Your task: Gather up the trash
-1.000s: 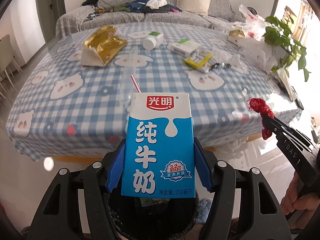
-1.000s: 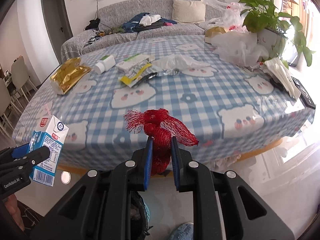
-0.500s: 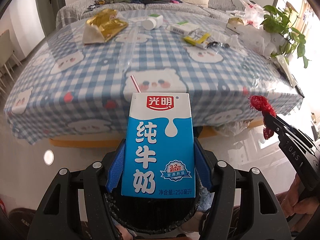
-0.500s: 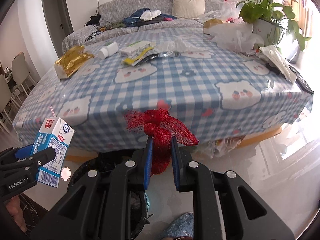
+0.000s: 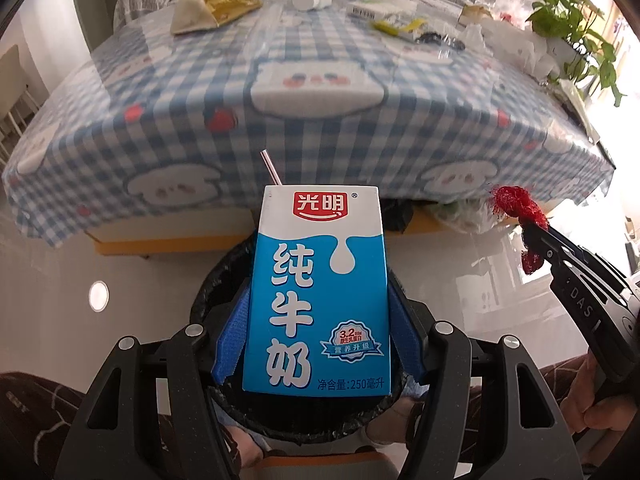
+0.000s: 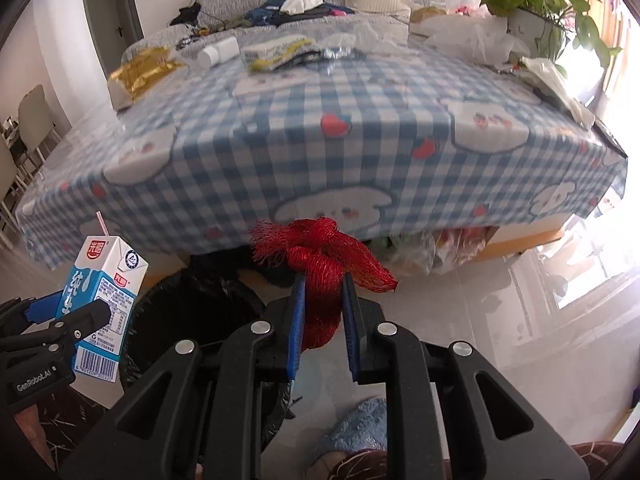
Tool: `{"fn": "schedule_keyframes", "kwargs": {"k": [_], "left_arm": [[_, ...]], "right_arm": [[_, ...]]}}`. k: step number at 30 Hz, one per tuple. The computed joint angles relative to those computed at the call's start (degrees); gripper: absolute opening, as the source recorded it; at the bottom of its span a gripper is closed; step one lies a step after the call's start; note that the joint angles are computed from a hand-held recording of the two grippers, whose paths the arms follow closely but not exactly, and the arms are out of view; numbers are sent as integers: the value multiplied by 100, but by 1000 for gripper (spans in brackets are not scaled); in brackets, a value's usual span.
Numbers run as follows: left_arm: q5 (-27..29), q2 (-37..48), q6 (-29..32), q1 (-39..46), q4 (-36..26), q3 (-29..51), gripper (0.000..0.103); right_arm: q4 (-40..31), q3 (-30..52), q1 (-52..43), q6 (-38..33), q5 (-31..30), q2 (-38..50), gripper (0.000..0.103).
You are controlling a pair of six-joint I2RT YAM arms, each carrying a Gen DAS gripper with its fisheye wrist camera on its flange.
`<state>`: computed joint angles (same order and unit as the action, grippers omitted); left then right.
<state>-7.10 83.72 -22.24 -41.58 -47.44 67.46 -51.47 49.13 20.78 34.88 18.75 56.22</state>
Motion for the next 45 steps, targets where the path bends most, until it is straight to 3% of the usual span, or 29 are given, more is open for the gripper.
{"fn": "schedule_keyframes", "kwargs": {"k": [17,30,45], "left_arm": [[-10,239,16,201,1126,-1083,62],[-64,949,54,200,2187,-1631,62],[-62,1290,53,181,2496,-1666,63]], "right_arm": [[419,-769,413,423,69,228,17],[1065,-1203,156,203,-317,753,17],[1104,-1290,171,286,-291,845,17]]}}
